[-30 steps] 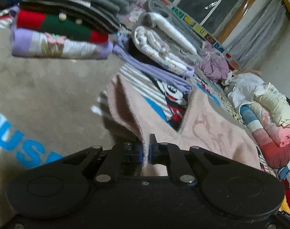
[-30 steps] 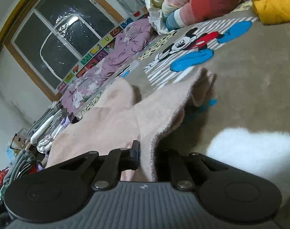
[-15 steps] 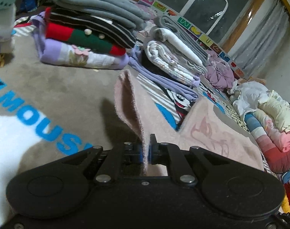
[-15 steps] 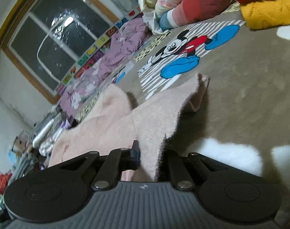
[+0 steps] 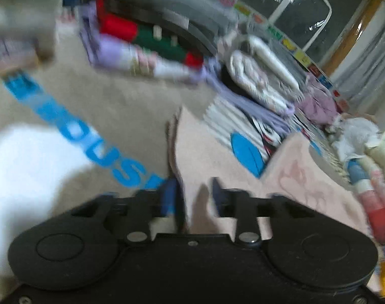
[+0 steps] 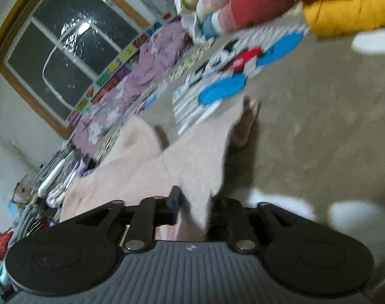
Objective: Fold clothes
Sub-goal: 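Open both grippers and lift them away from the sweater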
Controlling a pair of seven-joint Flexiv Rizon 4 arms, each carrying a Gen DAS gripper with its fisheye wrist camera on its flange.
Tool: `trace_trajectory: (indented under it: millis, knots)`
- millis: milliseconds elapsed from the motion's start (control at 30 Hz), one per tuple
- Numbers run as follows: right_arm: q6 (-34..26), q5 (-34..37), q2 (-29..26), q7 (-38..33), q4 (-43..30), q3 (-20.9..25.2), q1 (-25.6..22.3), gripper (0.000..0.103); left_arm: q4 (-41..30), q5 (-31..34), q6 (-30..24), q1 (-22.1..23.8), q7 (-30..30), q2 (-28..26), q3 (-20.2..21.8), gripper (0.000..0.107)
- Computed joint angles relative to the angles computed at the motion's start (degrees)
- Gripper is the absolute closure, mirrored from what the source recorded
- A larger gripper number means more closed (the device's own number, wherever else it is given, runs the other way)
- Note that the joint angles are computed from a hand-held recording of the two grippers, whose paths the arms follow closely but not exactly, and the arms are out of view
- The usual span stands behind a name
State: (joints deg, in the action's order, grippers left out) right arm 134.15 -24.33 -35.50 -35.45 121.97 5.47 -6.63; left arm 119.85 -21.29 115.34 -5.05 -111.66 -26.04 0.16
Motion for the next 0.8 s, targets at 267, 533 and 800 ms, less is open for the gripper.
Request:
trace_trajectory:
  millis: [267,533,800]
  knots:
    - [7.77,11.01,5.12,-21.38,4.77,-5.01,10.18,0.063,-1.53,-15.26,5.49,-22.45,28.7,1.07,13.82,0.055]
    - [10.7,-0.91,11.61,-48.68,12.02,-3.58,12.23,0.057,1.93,-16.87,11.08,-32.43,54.43,0.45,14.42,0.047]
    - [-1.52,7.89,18.32,-78.22,18.57,-2.93,21.48,0.056,4.41,-18.91,13.42,-37.93,77.48,-3.5,13.51,0.046]
